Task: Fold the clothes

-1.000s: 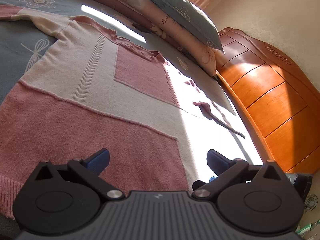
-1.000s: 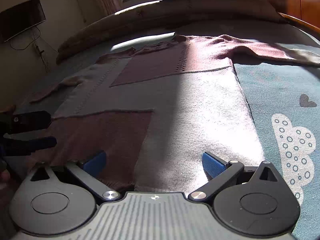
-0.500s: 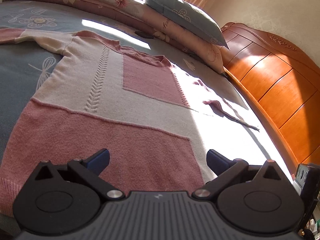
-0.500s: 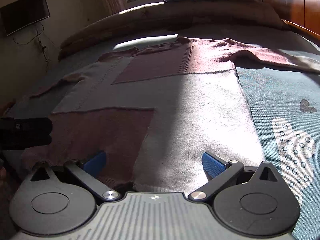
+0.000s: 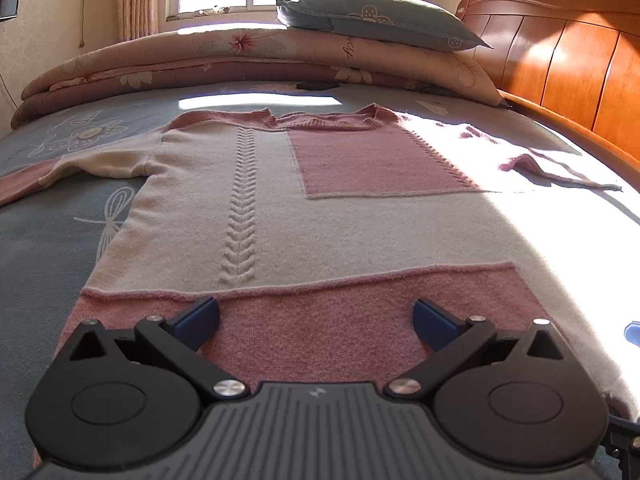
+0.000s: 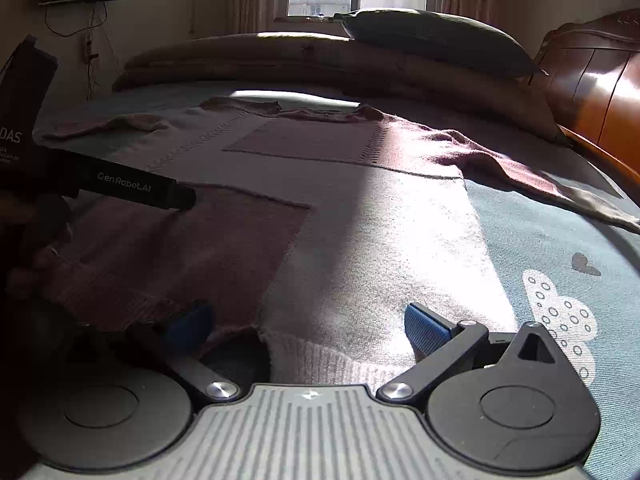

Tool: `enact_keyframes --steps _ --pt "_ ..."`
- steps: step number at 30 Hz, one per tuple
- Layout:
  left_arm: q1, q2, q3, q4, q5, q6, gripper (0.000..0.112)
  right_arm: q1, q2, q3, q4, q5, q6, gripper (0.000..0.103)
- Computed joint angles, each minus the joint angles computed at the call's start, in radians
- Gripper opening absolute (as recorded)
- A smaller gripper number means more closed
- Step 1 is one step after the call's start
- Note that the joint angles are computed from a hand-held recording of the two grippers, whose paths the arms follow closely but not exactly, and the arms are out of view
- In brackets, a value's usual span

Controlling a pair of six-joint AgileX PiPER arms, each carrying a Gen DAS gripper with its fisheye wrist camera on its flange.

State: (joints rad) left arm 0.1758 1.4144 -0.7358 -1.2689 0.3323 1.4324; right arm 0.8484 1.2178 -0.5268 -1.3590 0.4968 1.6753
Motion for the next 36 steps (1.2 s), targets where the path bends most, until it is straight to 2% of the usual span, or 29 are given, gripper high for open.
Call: enact_keyframes --steps 1,3,4,6,9,12,18,20,23,28,32,36 --pt "0.019 0.004 -0.023 0.063 0.043 -0.061 0.102 0.017 -0.006 -0.01 0.039 0.026 -0.016 0.103" --pt "0.047 0.011 -0.039 0.087 0.093 -0.092 0.102 0.041 -0.012 -0.028 0.049 0.061 0.035 0.103" --pt "0.055 0.014 -0.043 0.091 0.106 -0.095 0.102 0.03 0.0 -0.05 0.043 0.048 0.053 0.103" --pt "0.071 0.018 -0.05 0.098 0.134 -0.101 0.102 0.01 0.056 -0.123 0.096 0.028 -0.021 0.103" --pt "0.071 0.007 -0.045 0.137 0.137 -0.129 0.102 0.039 0.172 -0.224 0.09 0.082 -0.043 0.103" --pt "0.085 -0.007 -0.04 0.158 0.156 -0.145 0.102 0.08 0.224 -0.252 0.122 0.151 -0.061 0.103" --pt "0.136 -0.007 -0.076 0.227 0.252 -0.251 0.102 0.153 0.126 -0.134 0.168 0.214 0.02 0.103" --pt "0.144 -0.007 -0.078 0.231 0.265 -0.258 0.102 0.181 0.097 -0.133 0.214 0.258 -0.002 0.103" --pt "0.155 -0.01 -0.074 0.224 0.276 -0.246 0.102 0.214 0.088 -0.157 0.188 0.308 -0.013 0.103" --pt "0.164 -0.008 -0.076 0.226 0.29 -0.25 0.102 0.172 0.173 -0.248 0.125 0.316 -0.064 0.103" --pt "0.166 -0.005 -0.081 0.231 0.295 -0.254 0.102 0.125 0.245 -0.297 0.163 0.293 -0.115 0.103" --pt "0.173 -0.003 -0.081 0.229 0.305 -0.252 0.102 0.15 0.236 -0.244 0.155 0.302 -0.052 0.103"
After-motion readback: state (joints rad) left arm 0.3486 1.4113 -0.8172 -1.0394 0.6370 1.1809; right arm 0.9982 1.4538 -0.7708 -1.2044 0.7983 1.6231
